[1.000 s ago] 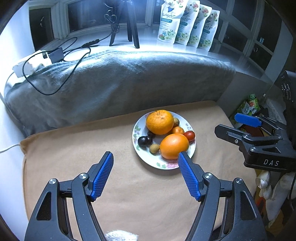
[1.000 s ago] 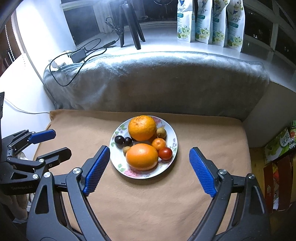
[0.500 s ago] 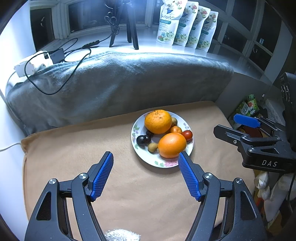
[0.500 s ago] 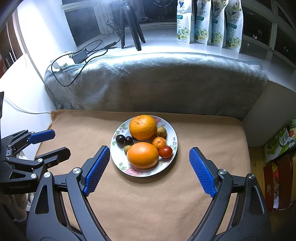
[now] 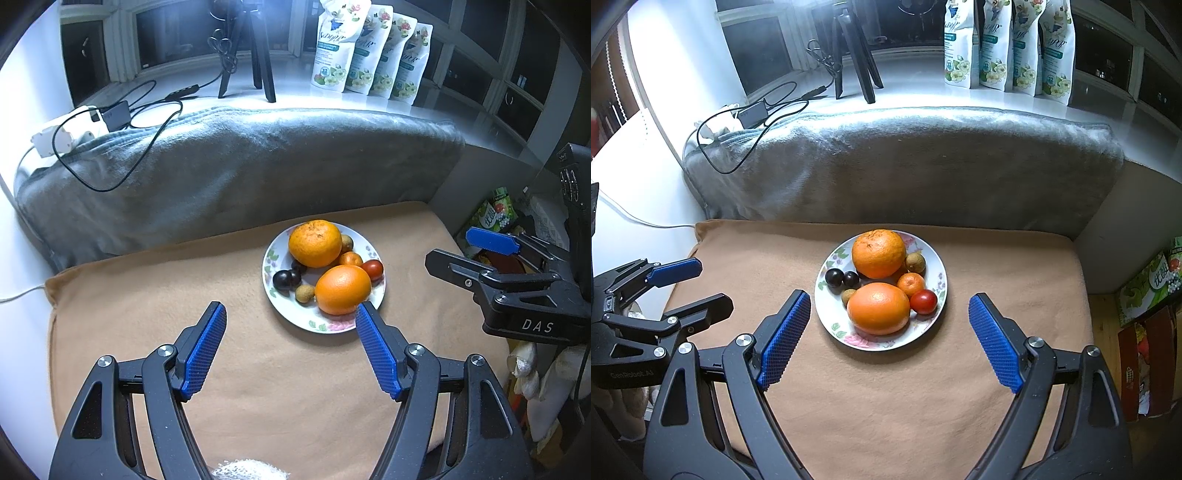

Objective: Organize fruits

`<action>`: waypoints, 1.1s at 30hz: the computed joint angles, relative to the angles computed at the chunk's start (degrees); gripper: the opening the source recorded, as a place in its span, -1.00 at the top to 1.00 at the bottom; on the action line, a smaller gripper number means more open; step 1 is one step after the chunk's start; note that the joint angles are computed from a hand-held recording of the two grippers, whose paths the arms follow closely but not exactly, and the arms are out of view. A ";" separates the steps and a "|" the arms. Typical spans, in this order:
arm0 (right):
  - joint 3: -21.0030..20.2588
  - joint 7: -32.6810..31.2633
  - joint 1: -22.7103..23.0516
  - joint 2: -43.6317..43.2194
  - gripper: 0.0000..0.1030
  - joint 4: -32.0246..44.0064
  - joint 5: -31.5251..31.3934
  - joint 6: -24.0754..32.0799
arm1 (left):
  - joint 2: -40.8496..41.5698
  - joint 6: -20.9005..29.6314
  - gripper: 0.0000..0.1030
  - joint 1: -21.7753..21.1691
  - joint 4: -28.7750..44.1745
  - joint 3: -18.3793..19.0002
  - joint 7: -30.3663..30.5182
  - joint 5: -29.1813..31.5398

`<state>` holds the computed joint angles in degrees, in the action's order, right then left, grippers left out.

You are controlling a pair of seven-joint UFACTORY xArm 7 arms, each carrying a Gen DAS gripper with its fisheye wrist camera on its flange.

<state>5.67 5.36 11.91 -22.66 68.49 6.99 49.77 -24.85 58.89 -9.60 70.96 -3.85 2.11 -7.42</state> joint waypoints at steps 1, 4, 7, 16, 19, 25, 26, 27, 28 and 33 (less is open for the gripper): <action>-0.02 0.02 0.03 -0.07 -0.75 -0.01 0.07 0.03 | -0.04 0.01 -0.41 0.01 0.02 -0.01 -0.02 0.06; 0.09 0.22 0.02 -0.24 -0.75 -0.02 -0.06 0.16 | -0.12 0.08 -0.41 0.03 0.07 0.03 -0.08 0.10; 0.04 0.24 0.06 -0.18 -0.75 0.00 0.00 0.19 | -0.12 -0.13 -0.41 0.03 0.02 0.06 0.00 0.11; 0.13 0.50 0.11 -0.51 -0.75 -0.37 -0.09 0.07 | -0.28 -0.07 -0.41 0.08 0.08 -0.10 -0.50 0.41; 0.23 0.77 0.10 -0.69 -0.75 -0.49 -0.19 0.12 | -0.25 0.02 -0.41 0.08 0.22 -0.12 -0.55 0.51; 0.21 0.86 0.11 -0.73 -0.75 -0.63 -0.20 0.11 | -0.20 0.06 -0.41 0.04 0.26 -0.07 -0.43 0.50; 0.28 1.03 0.10 -0.80 -0.75 -0.68 -0.23 0.16 | -0.28 0.01 -0.41 0.04 0.17 -0.11 -0.49 0.50; 0.28 1.14 0.10 -0.87 -0.75 -0.85 -0.21 0.10 | -0.31 0.09 -0.41 0.02 0.23 -0.13 -0.47 0.53; 0.31 1.27 0.11 -0.95 -0.75 -0.95 -0.20 0.11 | -0.25 0.17 -0.41 0.02 0.36 -0.09 -0.37 0.55; 0.32 1.51 0.17 -0.95 -0.75 -1.16 -0.24 0.02 | -0.15 0.23 -0.41 0.03 0.55 -0.32 -0.55 0.77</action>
<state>5.99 6.88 12.09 -23.61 67.33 6.75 49.79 -25.00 59.12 -9.58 71.51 -4.17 1.55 -6.65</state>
